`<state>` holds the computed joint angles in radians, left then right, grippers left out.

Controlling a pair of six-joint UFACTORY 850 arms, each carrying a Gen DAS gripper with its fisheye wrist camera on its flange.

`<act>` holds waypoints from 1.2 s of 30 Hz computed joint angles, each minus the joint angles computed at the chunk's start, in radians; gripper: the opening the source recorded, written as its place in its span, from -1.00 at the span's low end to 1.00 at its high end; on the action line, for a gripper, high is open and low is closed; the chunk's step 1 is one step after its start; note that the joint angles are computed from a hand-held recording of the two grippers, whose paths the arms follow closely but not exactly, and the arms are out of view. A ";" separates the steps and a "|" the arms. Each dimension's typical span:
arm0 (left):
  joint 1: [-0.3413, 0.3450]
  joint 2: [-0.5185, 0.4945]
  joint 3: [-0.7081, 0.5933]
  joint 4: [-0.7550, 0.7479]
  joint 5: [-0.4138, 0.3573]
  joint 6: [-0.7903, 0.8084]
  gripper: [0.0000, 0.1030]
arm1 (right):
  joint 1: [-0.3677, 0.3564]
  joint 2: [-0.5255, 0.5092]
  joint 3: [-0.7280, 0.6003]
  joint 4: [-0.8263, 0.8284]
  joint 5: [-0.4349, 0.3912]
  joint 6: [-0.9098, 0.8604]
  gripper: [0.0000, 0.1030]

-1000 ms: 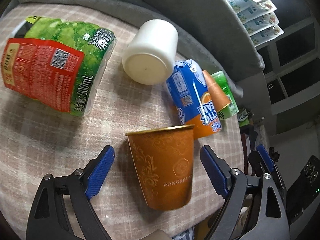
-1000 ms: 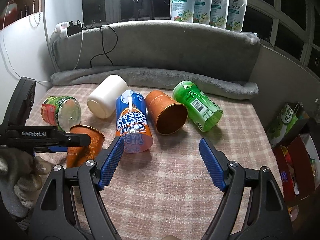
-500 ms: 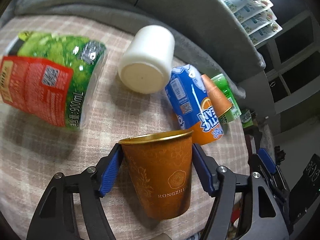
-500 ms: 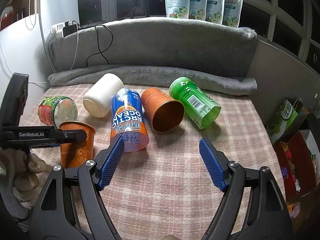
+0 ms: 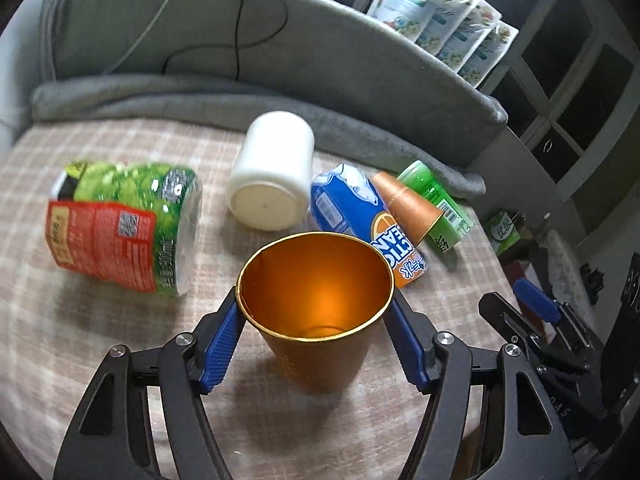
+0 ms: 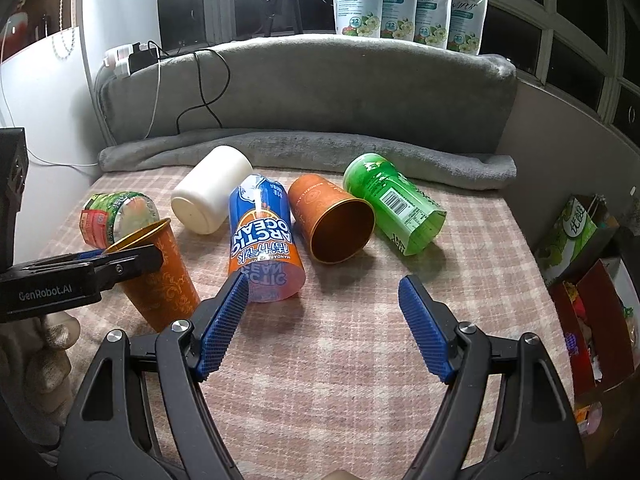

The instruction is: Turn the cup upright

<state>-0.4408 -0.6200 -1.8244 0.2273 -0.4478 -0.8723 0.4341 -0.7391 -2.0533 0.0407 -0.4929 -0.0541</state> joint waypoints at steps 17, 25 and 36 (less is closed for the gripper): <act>-0.038 -0.010 -0.017 0.308 -0.037 -0.189 0.32 | 0.000 0.006 0.009 -0.005 -0.002 0.012 0.56; -0.062 -0.021 -0.010 0.525 -0.059 -0.312 0.32 | 0.000 0.006 0.009 -0.003 -0.001 0.010 0.56; -0.067 -0.008 0.014 0.462 -0.048 -0.234 0.32 | 0.001 0.009 0.010 0.004 0.000 0.004 0.56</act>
<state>-0.5075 -0.6281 -1.8099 0.6892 -0.4962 -1.1064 0.4356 -0.7301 -2.0433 0.0449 -0.4928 -0.0505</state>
